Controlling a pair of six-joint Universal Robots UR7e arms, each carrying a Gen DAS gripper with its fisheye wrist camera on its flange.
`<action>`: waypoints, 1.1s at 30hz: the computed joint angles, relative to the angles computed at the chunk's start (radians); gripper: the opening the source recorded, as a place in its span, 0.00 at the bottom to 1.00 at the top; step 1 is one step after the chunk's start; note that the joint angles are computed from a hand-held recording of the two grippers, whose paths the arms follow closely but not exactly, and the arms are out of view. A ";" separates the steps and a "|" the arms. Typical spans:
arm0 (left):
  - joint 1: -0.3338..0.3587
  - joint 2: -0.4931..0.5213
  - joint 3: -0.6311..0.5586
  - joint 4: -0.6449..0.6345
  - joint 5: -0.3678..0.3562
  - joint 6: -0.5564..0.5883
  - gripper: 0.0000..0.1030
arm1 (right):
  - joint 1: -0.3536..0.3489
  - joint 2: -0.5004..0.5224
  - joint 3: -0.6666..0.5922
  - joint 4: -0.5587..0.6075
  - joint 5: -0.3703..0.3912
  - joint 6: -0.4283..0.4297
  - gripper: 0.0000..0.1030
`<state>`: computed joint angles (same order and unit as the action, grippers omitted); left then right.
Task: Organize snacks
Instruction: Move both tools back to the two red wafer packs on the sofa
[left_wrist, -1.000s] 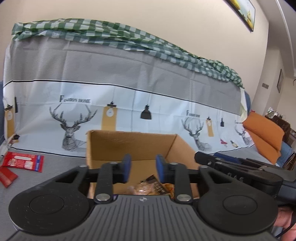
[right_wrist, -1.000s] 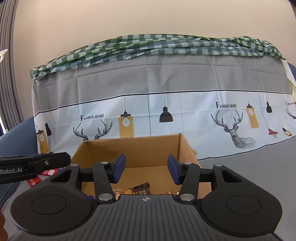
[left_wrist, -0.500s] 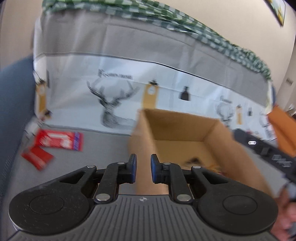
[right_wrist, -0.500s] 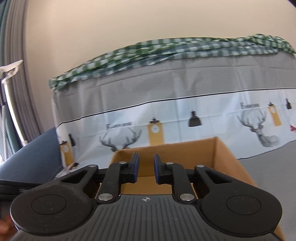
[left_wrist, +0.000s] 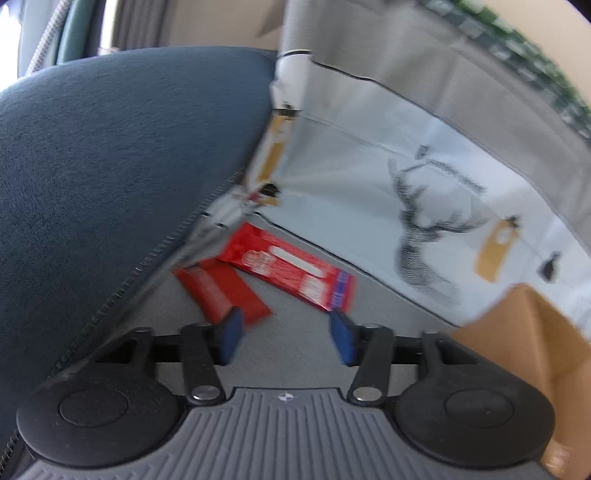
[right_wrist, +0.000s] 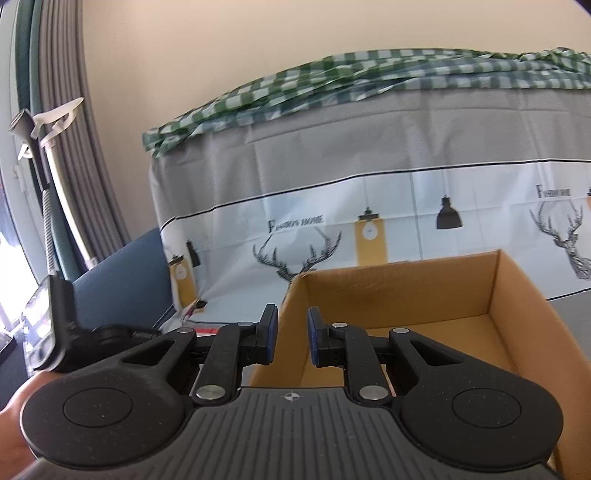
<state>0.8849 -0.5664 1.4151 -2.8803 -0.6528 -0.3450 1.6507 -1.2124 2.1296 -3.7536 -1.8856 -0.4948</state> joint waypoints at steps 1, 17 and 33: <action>0.006 0.006 -0.023 0.048 0.010 -0.043 0.66 | 0.001 0.001 -0.002 0.009 0.002 0.001 0.18; 0.037 0.156 -0.235 0.237 0.153 -0.150 0.80 | -0.003 0.017 -0.024 0.049 0.004 0.004 0.18; 0.058 0.169 -0.268 0.271 0.163 -0.202 0.78 | 0.004 0.031 -0.032 0.051 -0.021 -0.022 0.18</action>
